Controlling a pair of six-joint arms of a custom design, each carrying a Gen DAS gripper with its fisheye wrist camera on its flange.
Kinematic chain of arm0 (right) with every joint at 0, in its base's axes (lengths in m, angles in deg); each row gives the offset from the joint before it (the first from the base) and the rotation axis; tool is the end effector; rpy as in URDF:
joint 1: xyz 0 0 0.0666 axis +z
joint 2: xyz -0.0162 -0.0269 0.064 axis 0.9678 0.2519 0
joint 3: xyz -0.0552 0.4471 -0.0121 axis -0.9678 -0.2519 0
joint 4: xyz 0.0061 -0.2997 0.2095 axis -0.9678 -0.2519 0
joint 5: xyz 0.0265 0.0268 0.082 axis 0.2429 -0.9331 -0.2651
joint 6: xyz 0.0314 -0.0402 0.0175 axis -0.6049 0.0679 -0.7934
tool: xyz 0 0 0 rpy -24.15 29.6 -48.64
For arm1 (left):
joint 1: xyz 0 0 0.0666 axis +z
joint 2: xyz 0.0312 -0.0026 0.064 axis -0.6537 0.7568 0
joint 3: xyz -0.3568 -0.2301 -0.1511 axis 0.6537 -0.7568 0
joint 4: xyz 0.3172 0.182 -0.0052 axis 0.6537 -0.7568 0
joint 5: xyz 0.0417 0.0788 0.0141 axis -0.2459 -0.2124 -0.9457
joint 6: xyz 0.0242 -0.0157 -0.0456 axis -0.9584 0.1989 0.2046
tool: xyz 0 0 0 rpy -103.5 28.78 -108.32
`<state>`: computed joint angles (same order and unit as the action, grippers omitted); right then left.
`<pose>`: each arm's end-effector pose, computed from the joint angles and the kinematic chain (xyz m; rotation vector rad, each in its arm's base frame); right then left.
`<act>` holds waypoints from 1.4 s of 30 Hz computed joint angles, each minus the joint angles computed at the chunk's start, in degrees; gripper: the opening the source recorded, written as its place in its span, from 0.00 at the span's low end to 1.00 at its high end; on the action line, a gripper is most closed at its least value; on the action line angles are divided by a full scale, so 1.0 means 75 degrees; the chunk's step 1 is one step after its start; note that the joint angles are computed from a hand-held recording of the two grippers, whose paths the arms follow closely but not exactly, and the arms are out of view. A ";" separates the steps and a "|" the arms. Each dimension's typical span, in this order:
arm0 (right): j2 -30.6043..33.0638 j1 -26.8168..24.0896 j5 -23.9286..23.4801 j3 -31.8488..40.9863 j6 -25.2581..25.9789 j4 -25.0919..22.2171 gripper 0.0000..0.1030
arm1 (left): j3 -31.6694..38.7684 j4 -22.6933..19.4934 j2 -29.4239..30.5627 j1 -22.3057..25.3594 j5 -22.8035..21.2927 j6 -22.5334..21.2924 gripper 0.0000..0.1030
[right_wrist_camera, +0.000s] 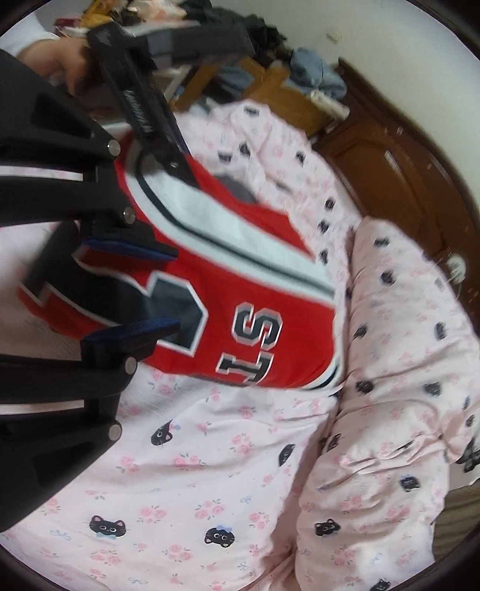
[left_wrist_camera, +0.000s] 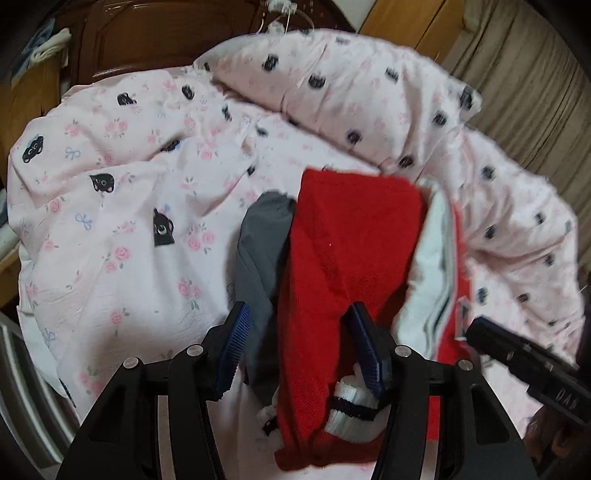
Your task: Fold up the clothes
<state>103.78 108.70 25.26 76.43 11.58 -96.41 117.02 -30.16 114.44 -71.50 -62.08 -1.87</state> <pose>0.4510 0.3026 0.5367 -0.4333 2.4640 0.5803 0.4264 -0.2456 0.5076 -0.3644 2.3716 -0.3923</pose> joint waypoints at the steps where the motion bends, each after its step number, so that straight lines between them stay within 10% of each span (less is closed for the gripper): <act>1: -0.0159 0.0023 -0.0061 -0.0155 0.0104 0.0081 0.32 | -0.0093 0.0122 -0.0154 -0.0026 -0.0061 0.0009 0.48; 11: -0.0852 0.0508 0.0207 -0.1135 0.1227 -0.0237 0.32 | -0.0566 0.0095 -0.0792 -0.0489 -0.0585 -0.0261 0.48; 28: -0.0964 0.0378 0.0410 -0.1653 0.1116 -0.0139 0.30 | -0.1048 0.0553 -0.0825 -0.0277 -0.0405 -0.0037 0.51; 42: -0.2351 0.1235 0.1458 -0.2141 0.0389 0.0328 0.74 | -0.0007 -0.1584 -0.1385 -0.2087 -0.2183 -0.0736 0.52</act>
